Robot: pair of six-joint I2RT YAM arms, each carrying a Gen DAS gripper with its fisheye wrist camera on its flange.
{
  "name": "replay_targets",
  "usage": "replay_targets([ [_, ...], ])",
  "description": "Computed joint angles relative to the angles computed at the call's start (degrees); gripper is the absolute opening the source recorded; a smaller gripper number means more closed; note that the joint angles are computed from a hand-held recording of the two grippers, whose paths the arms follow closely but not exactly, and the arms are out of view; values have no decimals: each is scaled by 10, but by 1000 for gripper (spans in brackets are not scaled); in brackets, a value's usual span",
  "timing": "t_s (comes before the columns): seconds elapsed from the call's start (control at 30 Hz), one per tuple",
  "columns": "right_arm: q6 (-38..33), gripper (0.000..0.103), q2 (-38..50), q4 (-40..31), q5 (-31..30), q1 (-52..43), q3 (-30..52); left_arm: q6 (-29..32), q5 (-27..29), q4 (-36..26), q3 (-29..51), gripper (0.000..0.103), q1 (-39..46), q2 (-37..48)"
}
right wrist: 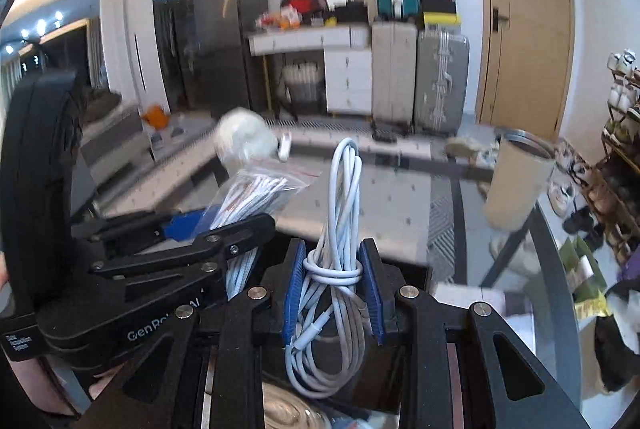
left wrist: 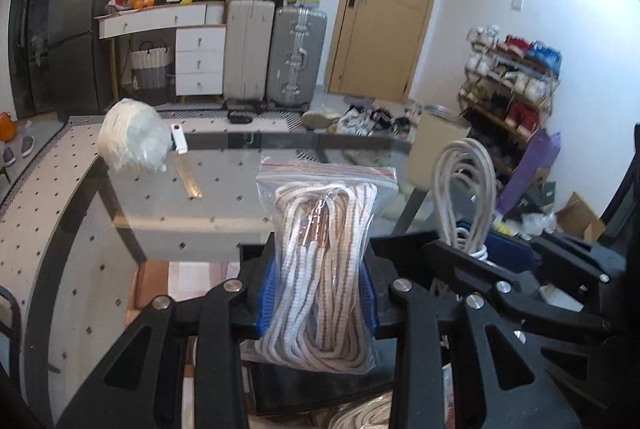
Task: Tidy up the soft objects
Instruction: 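Lift the rope bag with the left tool while the right tool lifts the cable toward the box, then drop the rope bag into the black box while the right tool releases the cable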
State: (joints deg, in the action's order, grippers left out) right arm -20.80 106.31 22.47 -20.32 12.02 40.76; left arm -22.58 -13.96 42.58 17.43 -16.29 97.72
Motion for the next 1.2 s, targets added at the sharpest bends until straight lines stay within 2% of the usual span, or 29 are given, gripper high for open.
replay_targets([
  [0.2, 2, 27, 49, -68, 21, 0, 57, -20, -6, -87, 40, 34, -19, 12],
  [0.33, -4, 27, 89, -117, 33, -4, 92, -28, 6, -108, 52, 34, -16, 29],
  [0.47, -13, 27, 100, -132, 31, -9, 106, -25, 18, -130, 55, 34, -16, 26],
  [0.57, -21, 27, 91, -130, 44, -6, 95, -30, 19, -160, 61, 36, -24, 24],
  [0.73, -9, 36, 87, -158, 30, -17, 102, -35, 26, -145, 43, 39, -20, 8],
  [0.83, -5, 42, 76, -165, 25, -25, 95, -35, 20, -148, 37, 47, -20, -4],
  [0.93, -10, 43, 61, -171, 9, -34, 84, -33, 9, -157, 30, 52, -28, -27],
  [1.07, -20, 51, 20, -178, -12, -47, 55, -36, 5, -174, 11, 57, -32, -80],
  [1.2, -42, 51, -29, -190, -29, -64, 23, -34, 0, -204, -16, 57, -46, -152],
])
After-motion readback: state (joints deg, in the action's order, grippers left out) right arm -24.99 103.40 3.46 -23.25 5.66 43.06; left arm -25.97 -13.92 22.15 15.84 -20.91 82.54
